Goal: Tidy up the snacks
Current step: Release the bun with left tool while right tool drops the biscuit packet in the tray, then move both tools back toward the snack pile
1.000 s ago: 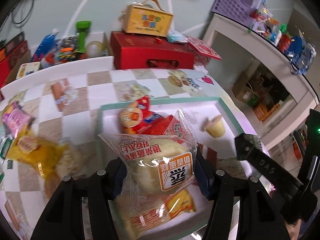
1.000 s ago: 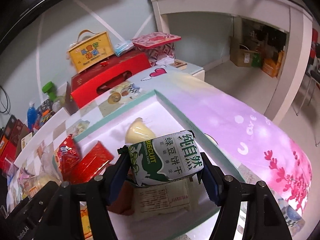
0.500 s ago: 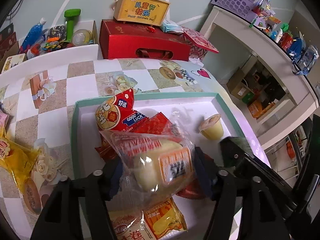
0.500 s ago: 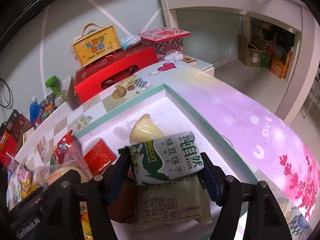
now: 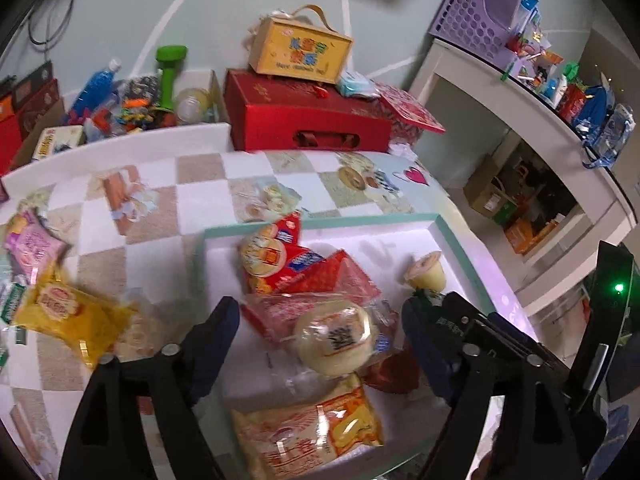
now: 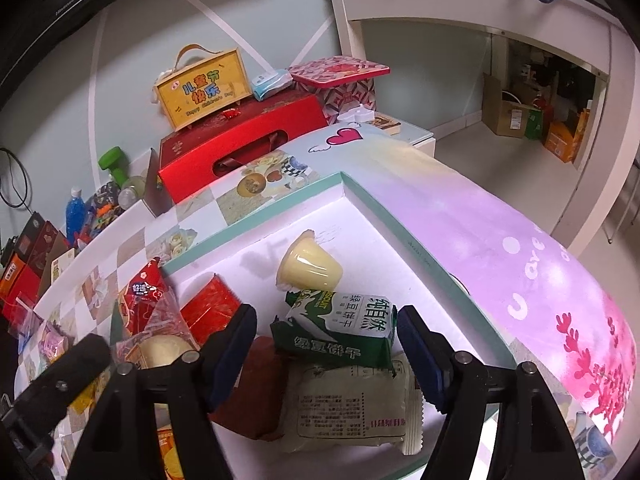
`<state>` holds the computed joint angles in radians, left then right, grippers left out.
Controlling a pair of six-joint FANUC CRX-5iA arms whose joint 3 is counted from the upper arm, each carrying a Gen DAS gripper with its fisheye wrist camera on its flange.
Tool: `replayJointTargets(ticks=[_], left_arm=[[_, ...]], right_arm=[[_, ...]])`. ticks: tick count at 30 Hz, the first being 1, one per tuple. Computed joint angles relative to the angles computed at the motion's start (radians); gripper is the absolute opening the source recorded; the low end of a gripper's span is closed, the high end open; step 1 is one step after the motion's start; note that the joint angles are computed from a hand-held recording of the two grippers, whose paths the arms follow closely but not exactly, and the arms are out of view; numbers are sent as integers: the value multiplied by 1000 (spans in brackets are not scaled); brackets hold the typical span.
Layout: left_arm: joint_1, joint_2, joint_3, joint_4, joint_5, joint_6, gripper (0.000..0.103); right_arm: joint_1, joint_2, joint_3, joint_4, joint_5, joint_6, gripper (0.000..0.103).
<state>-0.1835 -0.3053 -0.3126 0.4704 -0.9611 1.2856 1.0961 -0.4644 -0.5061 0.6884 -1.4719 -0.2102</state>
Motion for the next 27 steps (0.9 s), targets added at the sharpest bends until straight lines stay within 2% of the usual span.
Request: replayJointTargets(ticks=[2, 4, 6, 7, 10, 22, 27], left_arm=[[4, -9, 5, -41, 9, 31, 89], [3, -18, 12, -113, 29, 86, 95], [-5, -27, 18, -192, 54, 144, 101], [-9, -32, 21, -234, 65, 175, 102], [-3, -36, 23, -297, 75, 235, 103], [11, -37, 13, -297, 39, 201, 103], [28, -61, -5, -282, 49, 193, 103]], right_arm=[[-4, 7, 7, -11, 4, 13, 77], [-5, 13, 10, -14, 4, 23, 83], [1, 20, 12, -3, -5, 21, 101], [6, 21, 11, 6, -11, 16, 103], [14, 21, 9, 23, -18, 9, 103], [11, 59, 40, 18, -7, 53, 103], [16, 75, 56, 25, -10, 65, 103]])
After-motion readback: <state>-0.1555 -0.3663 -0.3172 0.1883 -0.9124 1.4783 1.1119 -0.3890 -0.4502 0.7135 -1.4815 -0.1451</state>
